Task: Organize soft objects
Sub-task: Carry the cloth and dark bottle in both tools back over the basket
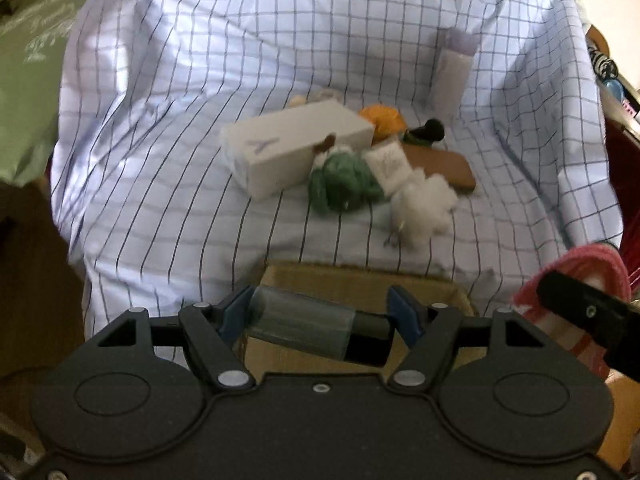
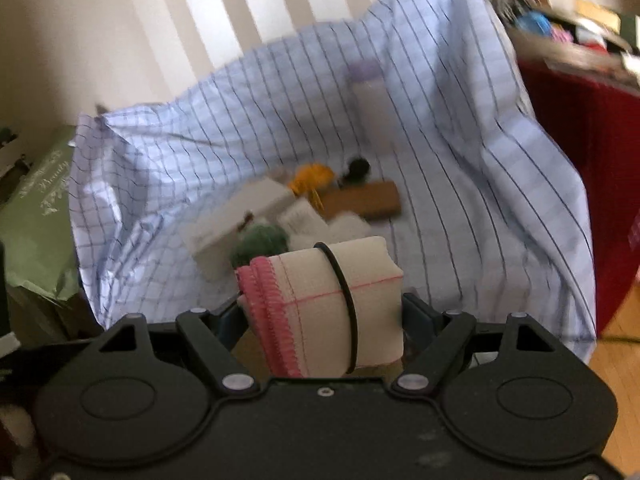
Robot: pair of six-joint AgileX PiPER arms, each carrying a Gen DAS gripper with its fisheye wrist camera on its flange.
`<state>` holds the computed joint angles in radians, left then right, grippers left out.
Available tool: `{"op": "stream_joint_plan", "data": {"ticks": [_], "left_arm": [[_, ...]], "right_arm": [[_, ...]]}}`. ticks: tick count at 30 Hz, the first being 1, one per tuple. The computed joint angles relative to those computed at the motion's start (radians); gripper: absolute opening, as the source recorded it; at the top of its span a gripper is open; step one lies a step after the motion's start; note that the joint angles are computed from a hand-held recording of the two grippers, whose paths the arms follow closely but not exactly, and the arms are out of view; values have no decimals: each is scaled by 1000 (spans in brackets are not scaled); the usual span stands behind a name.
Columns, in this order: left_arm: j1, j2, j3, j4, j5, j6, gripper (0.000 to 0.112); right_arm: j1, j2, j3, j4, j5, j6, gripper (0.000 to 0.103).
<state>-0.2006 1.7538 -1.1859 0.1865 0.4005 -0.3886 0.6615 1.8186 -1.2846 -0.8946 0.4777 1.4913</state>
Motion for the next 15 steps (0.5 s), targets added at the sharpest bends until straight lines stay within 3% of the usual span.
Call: {"op": "stream_joint_plan", "data": {"ticks": [6,12,15], "left_arm": [[-33,-40,114,145,-31,-191,68],[-26,-7,133,78,-23,-154,68],[-39,-18,164,158,-35,-238,68]], "right_arm": [[26,-23,40,103,65,-54,80],[26,17,2,208,117,-144,80],[37,32,4,231,120,-158,80]]}}
